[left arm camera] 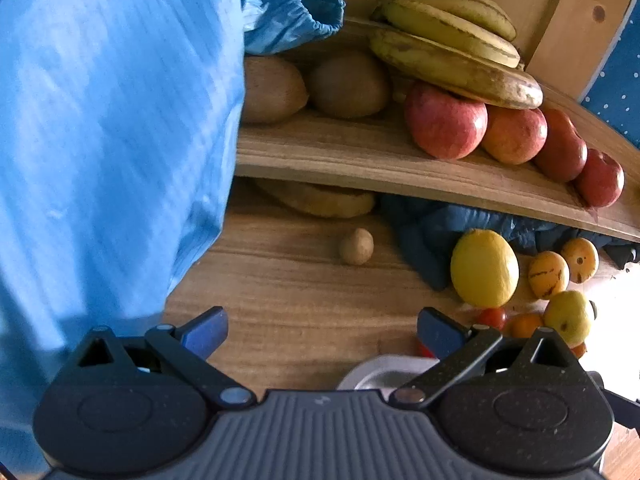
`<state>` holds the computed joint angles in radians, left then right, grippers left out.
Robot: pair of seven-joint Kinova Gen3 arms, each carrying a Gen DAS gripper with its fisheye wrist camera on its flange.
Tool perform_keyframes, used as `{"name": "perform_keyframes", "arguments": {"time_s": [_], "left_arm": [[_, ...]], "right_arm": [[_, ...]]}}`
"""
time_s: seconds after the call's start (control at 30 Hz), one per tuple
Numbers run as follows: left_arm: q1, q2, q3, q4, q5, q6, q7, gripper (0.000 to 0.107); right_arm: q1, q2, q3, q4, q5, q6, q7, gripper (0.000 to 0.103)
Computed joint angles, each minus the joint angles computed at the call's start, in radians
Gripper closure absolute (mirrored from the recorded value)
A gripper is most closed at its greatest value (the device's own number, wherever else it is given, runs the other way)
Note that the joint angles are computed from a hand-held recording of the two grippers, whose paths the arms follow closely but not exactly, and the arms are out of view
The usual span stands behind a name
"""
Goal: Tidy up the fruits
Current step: 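Reach left tool to small brown fruit while right tool reaches to cherry tomato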
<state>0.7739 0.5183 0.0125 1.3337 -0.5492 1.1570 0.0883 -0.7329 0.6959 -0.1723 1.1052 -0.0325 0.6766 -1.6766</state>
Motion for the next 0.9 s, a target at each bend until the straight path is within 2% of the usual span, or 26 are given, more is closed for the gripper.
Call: {"name": "perform_keyframes", "arguments": {"time_s": [0.27,0.57,0.77,0.9], "left_arm": [[-0.056,-0.001,-0.001,0.041,0.020,-0.102,-0.052,0.005],[-0.096,-0.009,-0.020,0.096,0.037,-0.214,-0.092,0.006],[-0.118,-0.015,-0.027,0.129,0.053,-0.283,-0.112,0.017],[-0.130,-0.014,-0.031,0.142,0.066,-0.324,-0.129,0.025]], "right_arm": [[-0.059,0.079,0.033,-0.129,0.030,0.048,-0.045,0.004],[-0.091,0.150,0.054,-0.248,0.053,0.088,-0.077,0.015],[-0.103,0.204,0.053,-0.332,0.049,0.132,-0.062,0.024],[-0.111,0.239,0.059,-0.392,0.043,0.170,-0.056,0.036]]}}
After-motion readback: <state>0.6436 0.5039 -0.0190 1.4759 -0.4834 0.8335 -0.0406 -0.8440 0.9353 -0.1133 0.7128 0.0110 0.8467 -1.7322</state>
